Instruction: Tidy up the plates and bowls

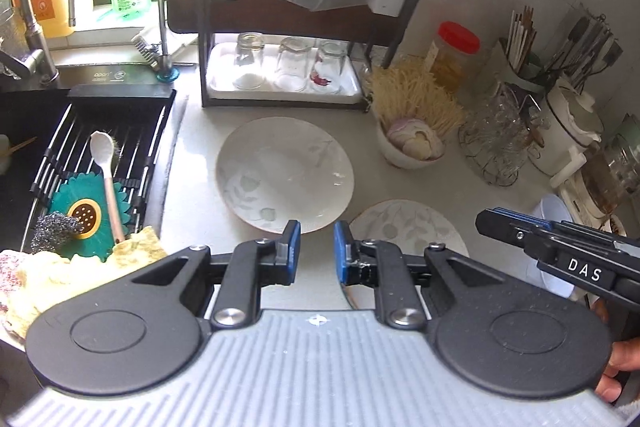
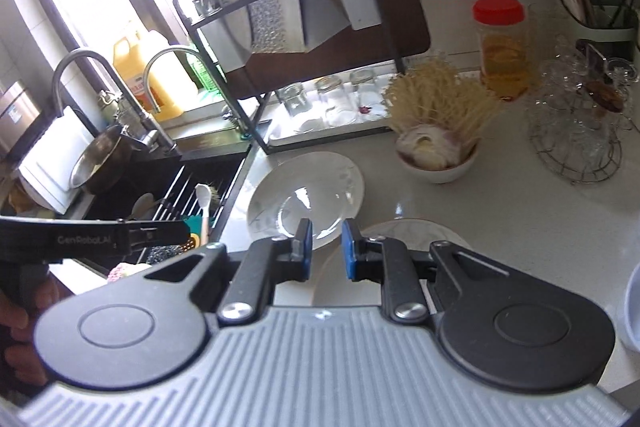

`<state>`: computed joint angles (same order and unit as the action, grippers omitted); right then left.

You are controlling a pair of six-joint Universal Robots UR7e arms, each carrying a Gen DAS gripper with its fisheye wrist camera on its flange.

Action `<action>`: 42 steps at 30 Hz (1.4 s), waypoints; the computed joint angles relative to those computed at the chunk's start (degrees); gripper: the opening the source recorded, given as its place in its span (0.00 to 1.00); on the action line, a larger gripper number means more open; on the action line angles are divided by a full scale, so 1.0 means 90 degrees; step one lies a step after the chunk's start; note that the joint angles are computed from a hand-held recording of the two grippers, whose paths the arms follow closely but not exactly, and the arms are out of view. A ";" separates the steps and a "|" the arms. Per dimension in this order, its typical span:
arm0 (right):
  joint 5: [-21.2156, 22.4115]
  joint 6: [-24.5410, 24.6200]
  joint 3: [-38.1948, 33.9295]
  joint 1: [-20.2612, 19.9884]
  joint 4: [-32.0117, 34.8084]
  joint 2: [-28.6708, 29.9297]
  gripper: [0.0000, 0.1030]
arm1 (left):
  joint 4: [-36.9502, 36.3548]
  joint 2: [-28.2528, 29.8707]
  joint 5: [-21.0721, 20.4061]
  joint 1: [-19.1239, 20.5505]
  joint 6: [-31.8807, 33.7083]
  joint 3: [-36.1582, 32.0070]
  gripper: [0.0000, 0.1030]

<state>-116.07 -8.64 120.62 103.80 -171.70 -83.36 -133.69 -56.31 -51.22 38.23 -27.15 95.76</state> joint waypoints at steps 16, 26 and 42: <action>-0.0175 0.0416 -0.0652 0.0021 -0.0102 0.0990 0.19 | 0.0090 0.0005 -0.0091 0.0599 0.0293 -0.0367 0.19; -0.0293 0.0366 -0.1049 -0.0230 0.0111 0.1268 0.20 | -0.0108 0.0539 -0.0328 0.1164 0.0503 -0.0871 0.31; 0.0036 0.0905 -0.1895 -0.0822 0.1179 0.1871 0.48 | 0.0111 0.1160 -0.0473 0.1817 0.0054 -0.1586 0.54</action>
<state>-115.74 -0.49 103.56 96.41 -161.09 -66.52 -132.69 -45.87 -55.48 54.58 -26.67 81.48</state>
